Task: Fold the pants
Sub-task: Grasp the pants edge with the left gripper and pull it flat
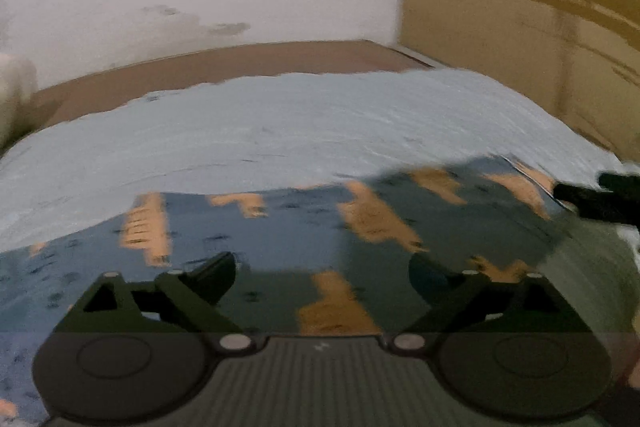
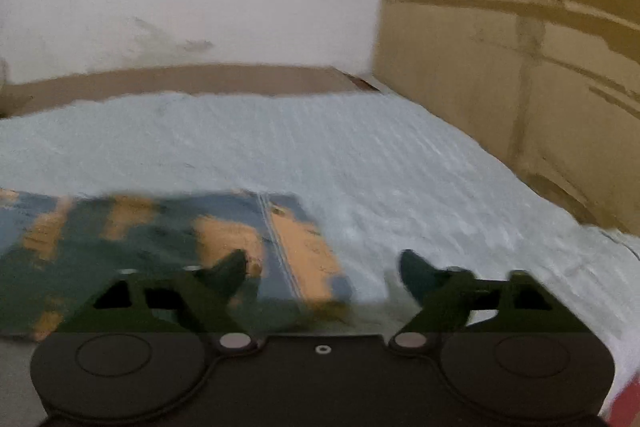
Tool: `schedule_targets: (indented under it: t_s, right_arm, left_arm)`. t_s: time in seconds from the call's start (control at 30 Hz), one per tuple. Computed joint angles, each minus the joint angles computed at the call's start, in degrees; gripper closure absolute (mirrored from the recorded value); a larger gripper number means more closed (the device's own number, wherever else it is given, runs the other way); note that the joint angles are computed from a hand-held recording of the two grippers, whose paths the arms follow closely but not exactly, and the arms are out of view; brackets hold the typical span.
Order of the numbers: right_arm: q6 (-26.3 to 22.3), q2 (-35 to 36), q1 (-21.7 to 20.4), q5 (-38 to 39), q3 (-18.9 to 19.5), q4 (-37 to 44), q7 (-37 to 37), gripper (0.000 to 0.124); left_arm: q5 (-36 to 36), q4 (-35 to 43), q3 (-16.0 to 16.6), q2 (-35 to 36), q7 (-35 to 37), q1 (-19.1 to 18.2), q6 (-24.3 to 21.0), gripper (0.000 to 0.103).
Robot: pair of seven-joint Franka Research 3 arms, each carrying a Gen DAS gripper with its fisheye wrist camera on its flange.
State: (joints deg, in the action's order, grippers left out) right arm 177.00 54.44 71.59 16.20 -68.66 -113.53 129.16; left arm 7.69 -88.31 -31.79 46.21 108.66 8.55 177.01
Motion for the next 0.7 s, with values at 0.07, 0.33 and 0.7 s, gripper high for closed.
schedule_targets:
  t_s: [0.07, 0.33, 0.7]
  right_arm:
    - [3.8, -2.3, -1.3, -0.4, 2.9, 1.0, -2.4, 0.023]
    - [8.9, -8.1, -16.1, -1.5, 24.5, 14.5, -14.6, 0.022]
    - [-3.4, 2.2, -29.6, -7.9, 42.1, 44.5, -17.7, 0.022]
  left_arm:
    - [-0.8, -1.1, 1.7, -1.5, -2.1, 0.5, 1.4, 0.002]
    - [1.1, -6.0, 8.4, -6.2, -9.4, 5.6, 7.9, 0.000]
    - [3.4, 10.0, -1.3, 7.2, -7.5, 19.8, -0.7, 0.001]
